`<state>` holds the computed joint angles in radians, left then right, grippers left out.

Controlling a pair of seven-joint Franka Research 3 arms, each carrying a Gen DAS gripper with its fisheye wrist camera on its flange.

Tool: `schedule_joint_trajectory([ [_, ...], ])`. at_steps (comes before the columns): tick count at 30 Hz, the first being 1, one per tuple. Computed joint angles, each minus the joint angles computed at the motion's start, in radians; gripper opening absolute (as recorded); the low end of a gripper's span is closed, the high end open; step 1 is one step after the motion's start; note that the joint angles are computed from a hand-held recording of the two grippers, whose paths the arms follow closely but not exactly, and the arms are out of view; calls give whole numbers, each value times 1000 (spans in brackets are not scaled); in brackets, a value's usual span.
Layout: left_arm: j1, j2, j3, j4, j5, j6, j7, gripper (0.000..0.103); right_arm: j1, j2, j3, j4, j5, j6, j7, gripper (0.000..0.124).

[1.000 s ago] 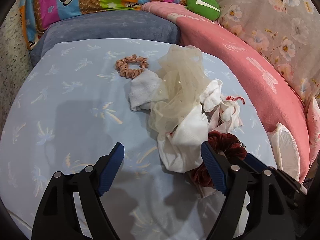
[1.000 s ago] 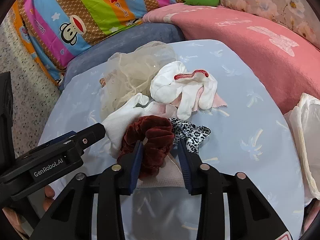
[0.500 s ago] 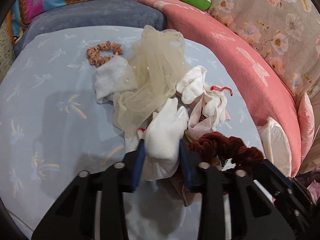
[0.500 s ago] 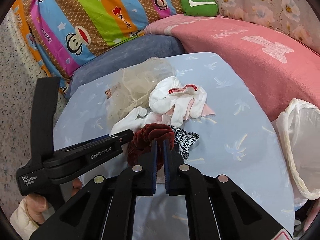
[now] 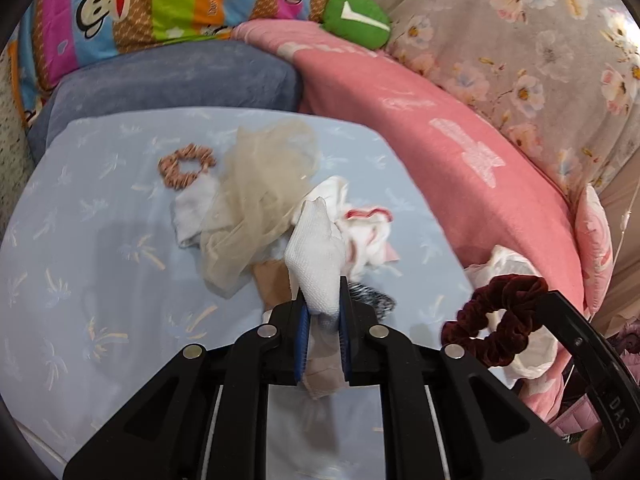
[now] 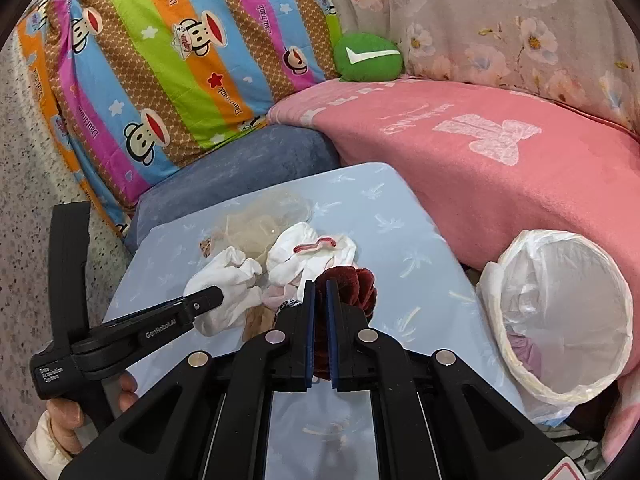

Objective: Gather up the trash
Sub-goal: 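Lift the dark red scrunchie with the right gripper and carry it over the bin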

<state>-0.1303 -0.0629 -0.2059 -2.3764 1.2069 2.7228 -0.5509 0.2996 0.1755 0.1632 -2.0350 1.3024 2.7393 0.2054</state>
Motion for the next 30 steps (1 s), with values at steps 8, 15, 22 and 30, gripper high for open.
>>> schedule_joint_trajectory([
  [8, -40, 40, -21, 120, 28, -37, 62, 12, -41, -45, -36, 1, 88, -20, -49, 1],
  [15, -95, 122, -13, 239, 33, -50, 142, 13, -78, -42, -70, 6, 70, -53, -17, 1],
  [22, -132, 178, 7, 274, -15, -32, 196, 13, -90, -7, -68, -18, -3, -31, 33, 25],
  [30, -164, 213, 21, 273, -80, -33, 236, 13, -104, 79, -47, -19, -129, -41, 144, 28],
])
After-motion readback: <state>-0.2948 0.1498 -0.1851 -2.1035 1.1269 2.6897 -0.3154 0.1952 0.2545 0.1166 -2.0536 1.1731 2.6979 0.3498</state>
